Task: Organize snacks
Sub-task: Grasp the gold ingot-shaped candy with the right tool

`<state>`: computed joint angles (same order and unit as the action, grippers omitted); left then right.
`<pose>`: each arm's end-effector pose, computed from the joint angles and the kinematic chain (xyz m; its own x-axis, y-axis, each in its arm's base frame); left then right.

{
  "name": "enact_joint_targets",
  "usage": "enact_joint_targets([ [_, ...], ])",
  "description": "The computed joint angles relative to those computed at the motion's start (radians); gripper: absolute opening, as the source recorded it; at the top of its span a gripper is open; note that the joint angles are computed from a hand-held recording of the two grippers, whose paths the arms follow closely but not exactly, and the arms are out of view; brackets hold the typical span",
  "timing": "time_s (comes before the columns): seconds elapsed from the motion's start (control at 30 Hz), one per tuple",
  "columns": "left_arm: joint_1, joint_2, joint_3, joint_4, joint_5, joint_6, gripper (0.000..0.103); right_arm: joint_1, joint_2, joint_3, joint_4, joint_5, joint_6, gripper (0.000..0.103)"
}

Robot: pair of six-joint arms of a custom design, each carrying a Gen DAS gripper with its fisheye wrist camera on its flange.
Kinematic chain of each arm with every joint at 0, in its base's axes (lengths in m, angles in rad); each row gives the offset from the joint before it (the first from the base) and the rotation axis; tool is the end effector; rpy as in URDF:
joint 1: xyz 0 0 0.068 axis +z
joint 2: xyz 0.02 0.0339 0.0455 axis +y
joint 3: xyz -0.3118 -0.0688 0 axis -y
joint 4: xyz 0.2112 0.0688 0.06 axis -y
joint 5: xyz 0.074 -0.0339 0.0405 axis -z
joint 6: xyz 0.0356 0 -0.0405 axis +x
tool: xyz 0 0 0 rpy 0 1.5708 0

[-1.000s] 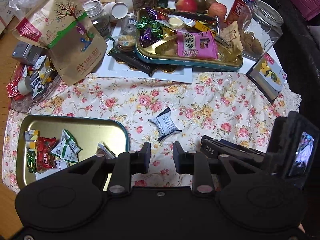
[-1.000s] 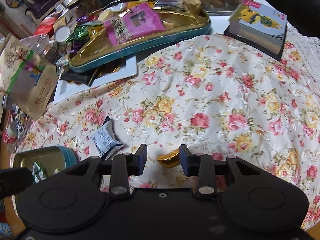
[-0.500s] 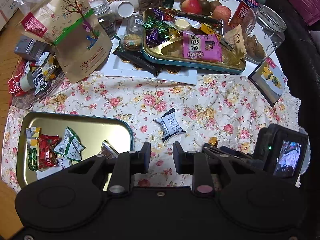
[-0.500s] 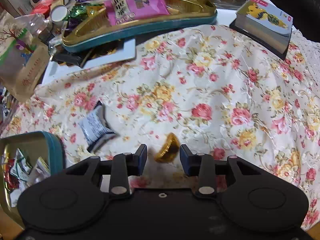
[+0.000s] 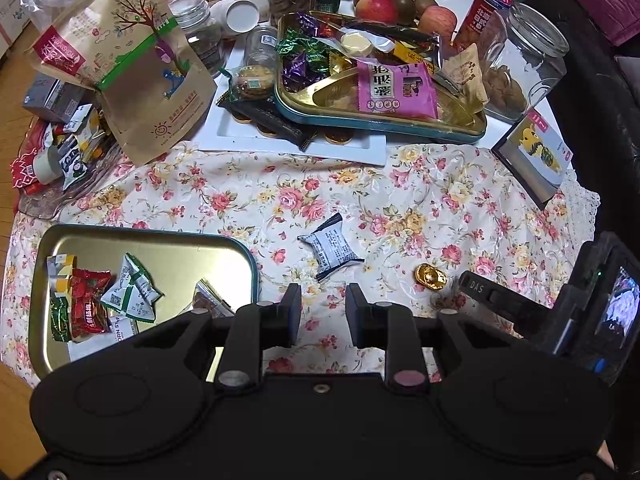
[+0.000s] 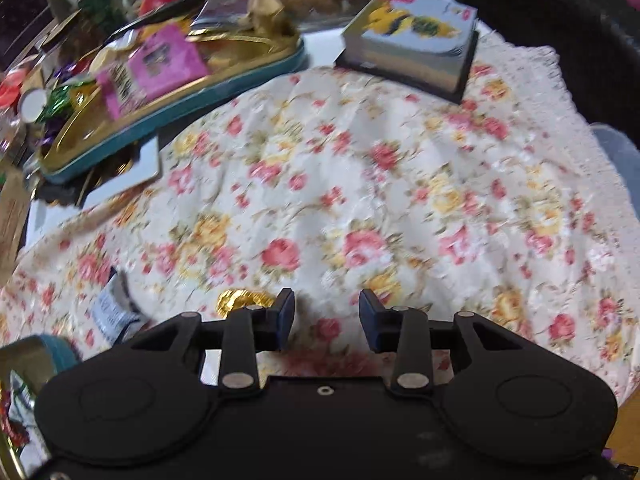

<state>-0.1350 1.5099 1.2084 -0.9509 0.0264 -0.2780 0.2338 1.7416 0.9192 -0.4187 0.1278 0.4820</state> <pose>0.2524 -0.0352 0.3152 -0.9441 -0.1486 -0.2941 -0.1210 0.9865 -0.1100 0.2891 0.0642 0.2034 -0.9034 0.2575 -0.3428 0.2586 0.9650 0.0432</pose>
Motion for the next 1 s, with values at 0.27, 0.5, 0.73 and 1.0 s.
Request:
enact_joint_targets([
  [0.27,-0.01,0.008,-0.001,0.0,-0.006,-0.001,0.035,0.024,0.0,0.022,0.036,-0.147,0.063,0.039],
  [0.5,0.014,0.006,-0.007,0.001,-0.001,0.013,0.035,0.101,0.078,0.075,0.009,-0.094,0.097,0.042],
  [0.73,0.039,0.0,-0.004,-0.003,0.013,0.022,0.035,0.134,0.1,0.086,0.018,-0.041,0.096,0.044],
  [1.0,0.041,-0.003,-0.002,-0.008,0.02,0.027,0.035,0.144,0.107,0.086,0.014,0.018,0.119,0.043],
])
